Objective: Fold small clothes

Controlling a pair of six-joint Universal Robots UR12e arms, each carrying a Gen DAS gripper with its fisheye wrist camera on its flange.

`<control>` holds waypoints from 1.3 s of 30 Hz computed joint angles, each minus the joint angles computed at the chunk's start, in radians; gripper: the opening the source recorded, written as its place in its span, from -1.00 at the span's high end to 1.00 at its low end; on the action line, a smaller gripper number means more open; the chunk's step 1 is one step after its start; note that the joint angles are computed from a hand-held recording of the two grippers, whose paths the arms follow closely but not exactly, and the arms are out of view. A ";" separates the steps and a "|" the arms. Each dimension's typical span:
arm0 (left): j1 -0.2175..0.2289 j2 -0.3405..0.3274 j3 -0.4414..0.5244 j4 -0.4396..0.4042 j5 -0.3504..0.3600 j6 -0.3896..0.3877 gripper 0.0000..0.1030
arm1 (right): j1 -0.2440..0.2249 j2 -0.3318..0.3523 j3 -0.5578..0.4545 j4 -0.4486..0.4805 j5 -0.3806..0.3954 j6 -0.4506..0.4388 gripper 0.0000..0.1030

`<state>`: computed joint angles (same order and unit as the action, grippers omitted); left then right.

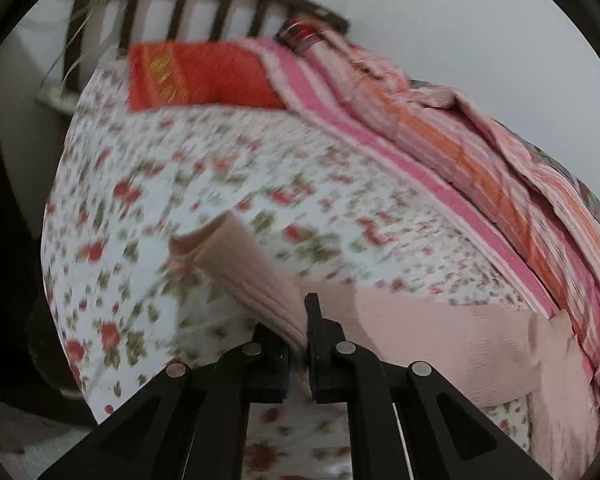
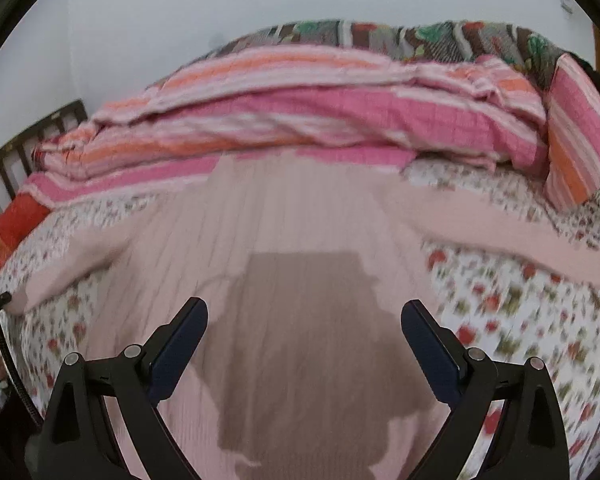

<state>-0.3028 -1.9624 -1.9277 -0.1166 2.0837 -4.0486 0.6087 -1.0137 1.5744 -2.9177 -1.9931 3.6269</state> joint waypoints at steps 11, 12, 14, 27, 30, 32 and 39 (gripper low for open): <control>-0.136 -0.150 0.370 -0.040 -0.027 0.325 0.87 | -0.092 -0.061 0.129 -0.087 -0.027 0.133 -0.87; -0.152 -0.176 0.418 -0.045 -0.033 0.356 0.87 | -0.103 -0.069 0.146 -0.093 -0.009 0.152 -0.87; -0.183 -0.231 0.517 -0.068 -0.053 0.413 0.87 | -0.123 -0.088 0.188 -0.119 0.020 0.180 -0.87; -0.302 -0.542 0.991 -0.413 -0.318 0.507 0.81 | -0.165 -0.132 0.275 -0.125 -0.028 0.189 -0.87; -0.298 -0.544 0.996 -0.493 -0.412 0.495 0.42 | -0.165 -0.125 0.263 -0.111 -0.009 0.171 -0.87; -0.292 -0.520 0.962 -0.499 -0.444 0.512 0.36 | -0.161 -0.120 0.257 -0.110 -0.008 0.162 -0.87; -0.270 -0.371 0.668 -0.187 -0.357 0.557 -0.63 | -0.143 -0.090 0.214 -0.098 0.020 0.144 -0.87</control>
<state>-0.5729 -2.3330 -1.2592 -0.3035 1.7265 -3.4919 0.4661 -1.1041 1.7880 -3.0155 -1.9730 3.7710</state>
